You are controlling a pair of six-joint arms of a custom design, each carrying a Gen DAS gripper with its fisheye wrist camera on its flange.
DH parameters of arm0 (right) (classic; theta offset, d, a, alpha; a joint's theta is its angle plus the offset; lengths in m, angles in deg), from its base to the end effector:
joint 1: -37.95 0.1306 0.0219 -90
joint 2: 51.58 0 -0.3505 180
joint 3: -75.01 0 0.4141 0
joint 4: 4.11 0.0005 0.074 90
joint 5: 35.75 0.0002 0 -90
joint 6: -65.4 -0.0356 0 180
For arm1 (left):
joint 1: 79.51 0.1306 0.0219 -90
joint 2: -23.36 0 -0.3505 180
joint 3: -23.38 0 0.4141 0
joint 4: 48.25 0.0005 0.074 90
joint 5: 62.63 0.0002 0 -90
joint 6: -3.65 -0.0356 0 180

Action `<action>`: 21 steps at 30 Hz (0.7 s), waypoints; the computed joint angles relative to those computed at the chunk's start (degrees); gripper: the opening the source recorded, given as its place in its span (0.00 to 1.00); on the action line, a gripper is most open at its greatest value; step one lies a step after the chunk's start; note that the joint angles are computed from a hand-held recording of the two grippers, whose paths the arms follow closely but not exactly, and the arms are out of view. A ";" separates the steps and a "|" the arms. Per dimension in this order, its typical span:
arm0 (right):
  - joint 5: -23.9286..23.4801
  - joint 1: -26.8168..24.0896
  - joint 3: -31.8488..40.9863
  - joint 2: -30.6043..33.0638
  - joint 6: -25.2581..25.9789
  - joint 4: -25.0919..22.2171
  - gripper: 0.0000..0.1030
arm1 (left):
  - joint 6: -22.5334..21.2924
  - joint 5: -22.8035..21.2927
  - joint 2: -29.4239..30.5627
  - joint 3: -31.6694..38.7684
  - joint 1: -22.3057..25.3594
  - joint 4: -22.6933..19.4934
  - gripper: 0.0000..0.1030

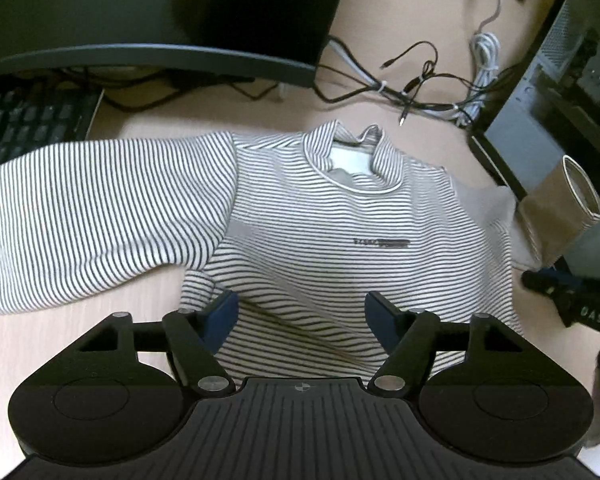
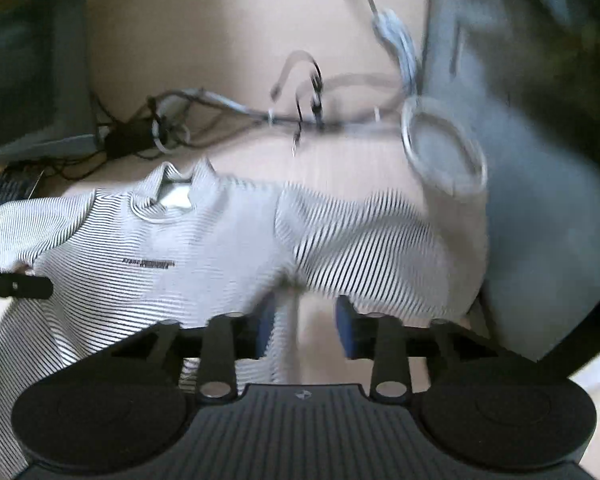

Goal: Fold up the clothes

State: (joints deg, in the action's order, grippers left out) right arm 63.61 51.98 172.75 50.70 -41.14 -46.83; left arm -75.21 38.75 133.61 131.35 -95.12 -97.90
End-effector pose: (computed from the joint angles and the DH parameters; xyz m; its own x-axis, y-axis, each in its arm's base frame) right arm 0.5673 0.1353 0.3600 -0.7207 0.1094 -0.6846 0.0762 0.9940 0.0787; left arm 0.5989 -0.1752 0.3571 -0.8175 0.0318 -0.5750 0.2273 0.9352 -0.2715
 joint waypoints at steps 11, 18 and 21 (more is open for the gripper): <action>-2.96 0.47 4.47 6.07 1.37 -0.80 0.40 | -2.57 -0.44 6.25 6.73 -0.46 -1.15 0.55; -1.71 -0.09 8.12 9.85 2.58 1.16 0.40 | -2.35 -2.04 12.13 14.57 -0.65 -1.90 0.55; -1.46 -0.38 9.66 11.21 3.05 1.11 0.40 | -2.03 -2.01 13.54 16.50 -0.49 -2.12 0.56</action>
State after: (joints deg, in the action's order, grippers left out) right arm 62.15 51.60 182.41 61.91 -38.09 -45.71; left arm -77.25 36.75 147.14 147.85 -95.61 -100.01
